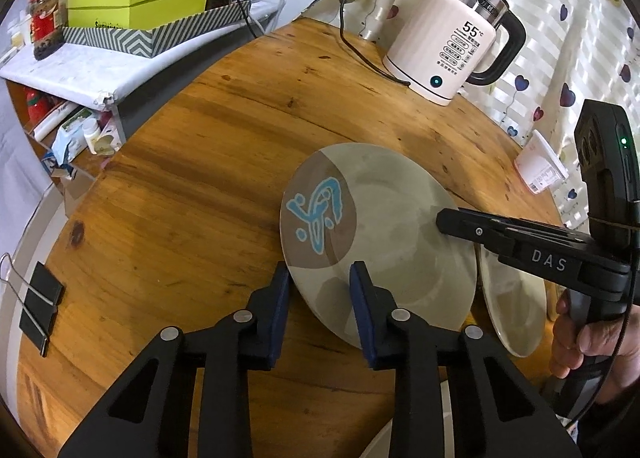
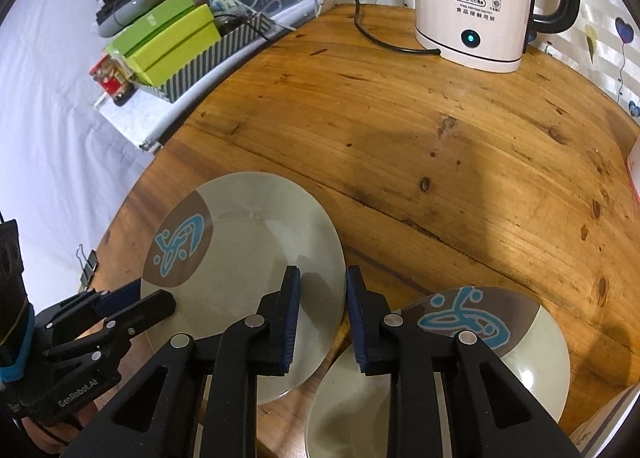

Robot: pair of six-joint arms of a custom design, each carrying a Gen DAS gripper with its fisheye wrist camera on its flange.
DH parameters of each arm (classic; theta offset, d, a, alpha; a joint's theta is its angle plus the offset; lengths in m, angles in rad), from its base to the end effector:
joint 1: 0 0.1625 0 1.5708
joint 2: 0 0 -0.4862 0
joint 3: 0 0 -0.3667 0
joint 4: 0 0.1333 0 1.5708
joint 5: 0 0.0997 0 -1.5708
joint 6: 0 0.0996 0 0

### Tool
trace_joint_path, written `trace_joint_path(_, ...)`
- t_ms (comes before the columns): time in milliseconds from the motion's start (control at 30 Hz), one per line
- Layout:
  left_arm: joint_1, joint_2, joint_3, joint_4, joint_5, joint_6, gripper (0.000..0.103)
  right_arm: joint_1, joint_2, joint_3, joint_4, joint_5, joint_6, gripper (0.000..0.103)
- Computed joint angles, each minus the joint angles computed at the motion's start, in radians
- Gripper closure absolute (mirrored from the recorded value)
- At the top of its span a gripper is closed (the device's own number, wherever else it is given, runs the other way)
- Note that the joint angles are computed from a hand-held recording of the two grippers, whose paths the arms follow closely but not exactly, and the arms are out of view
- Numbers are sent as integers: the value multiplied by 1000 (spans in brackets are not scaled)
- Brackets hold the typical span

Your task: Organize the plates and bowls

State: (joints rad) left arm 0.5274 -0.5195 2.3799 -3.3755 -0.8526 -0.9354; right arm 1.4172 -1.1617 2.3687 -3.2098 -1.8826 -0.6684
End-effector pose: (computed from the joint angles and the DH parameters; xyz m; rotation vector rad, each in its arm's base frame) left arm -0.2566 -0.3795 -0.0280 0.1672 2.5903 -0.7745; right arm 0.0321 -0.4645 0.2215 0.5892 -2.5992 0.3685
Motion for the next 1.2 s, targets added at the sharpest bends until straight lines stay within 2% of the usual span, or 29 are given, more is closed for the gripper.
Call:
trace_joint_path(300,-10,-21,8,10,12,-8,72,9,-8,3,11,7,14,81)
trace_joint_path(667,-65,-70,31,69,40,-53,72,43,-56,30,9,12,25,81)
trace_joint_path(1000,-154,-117,64,154,48,-133,72,45,-146,107,11,32,46,81)
trace_joint_path(1200,-220,-122,97,189,27,-197,72,33,-215,189,-20,32,47,81)
